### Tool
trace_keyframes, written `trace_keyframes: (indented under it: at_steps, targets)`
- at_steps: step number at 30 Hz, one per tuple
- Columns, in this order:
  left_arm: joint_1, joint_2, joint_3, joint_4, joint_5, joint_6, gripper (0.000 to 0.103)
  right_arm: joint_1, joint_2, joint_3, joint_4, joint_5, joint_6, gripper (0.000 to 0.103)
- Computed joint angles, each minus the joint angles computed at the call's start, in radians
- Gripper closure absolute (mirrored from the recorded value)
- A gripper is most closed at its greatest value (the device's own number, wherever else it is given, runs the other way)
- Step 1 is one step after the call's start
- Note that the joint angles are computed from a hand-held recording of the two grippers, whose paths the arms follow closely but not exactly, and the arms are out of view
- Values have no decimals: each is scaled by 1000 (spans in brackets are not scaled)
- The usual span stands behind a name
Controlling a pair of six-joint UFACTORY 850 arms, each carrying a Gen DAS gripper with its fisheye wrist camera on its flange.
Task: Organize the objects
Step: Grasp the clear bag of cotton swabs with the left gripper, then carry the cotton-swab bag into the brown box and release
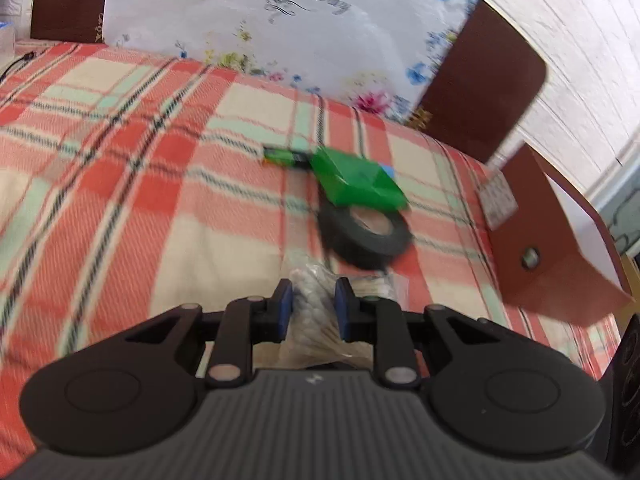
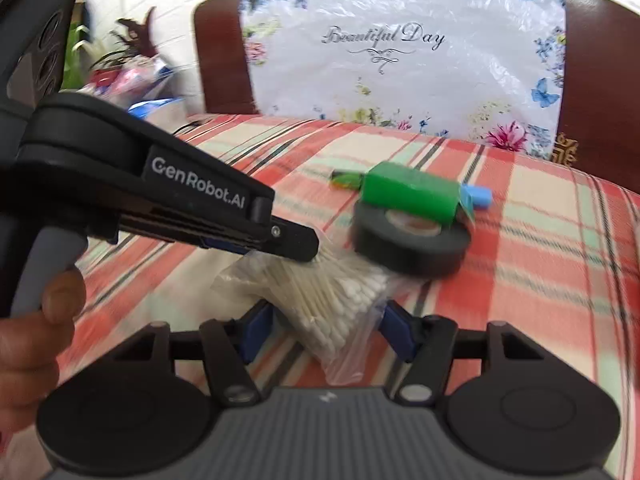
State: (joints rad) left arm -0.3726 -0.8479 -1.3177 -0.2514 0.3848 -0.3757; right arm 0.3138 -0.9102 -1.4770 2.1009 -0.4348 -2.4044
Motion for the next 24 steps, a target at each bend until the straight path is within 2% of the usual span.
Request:
trace_keyframes:
  at_steps: [3, 5, 6, 7, 9, 10, 11, 12, 14, 16, 17, 19, 21, 24]
  targets:
    - [-40, 26, 62, 70, 52, -46, 76, -31, 83, 150, 79, -51, -132, 43]
    - [-58, 36, 73, 93, 45, -49, 67, -53, 120, 208, 74, -67, -160, 42]
    - [-68, 37, 74, 65, 45, -13, 57, -61, 136, 232, 87, -69, -187, 39]
    - [-79, 33, 67, -4, 41, 65, 52, -67, 149, 254, 120, -72, -231, 32]
    - [-87, 18, 43, -85, 8, 148, 49, -72, 166, 288, 218, -72, -339, 23]
    - [-86, 10, 37, -71, 0, 127, 49, -73, 167, 288, 229, -58, -338, 23]
    - [-80, 6, 35, -16, 1, 64, 49, -76, 167, 285, 198, -45, -296, 23]
    - [-75, 5, 38, 39, 5, 6, 55, -78, 160, 273, 154, -39, -240, 23]
    - [-86, 15, 43, 31, 0, 15, 61, -71, 145, 259, 177, -42, -249, 23]
    - [-107, 35, 49, -96, -5, 166, 65, -63, 142, 253, 151, -56, -241, 42]
    - [-116, 48, 54, -122, 2, 207, 67, -61, 149, 261, 163, -56, -253, 44]
    - [-126, 76, 62, -54, 32, 169, 73, -57, 169, 289, 276, -62, -338, 51]
    - [-135, 93, 50, 43, 65, 110, 73, -71, 196, 325, 395, -111, -419, 51]
    - [-162, 78, -34, 133, 100, 118, 73, -116, 233, 343, 486, -182, -426, 52]
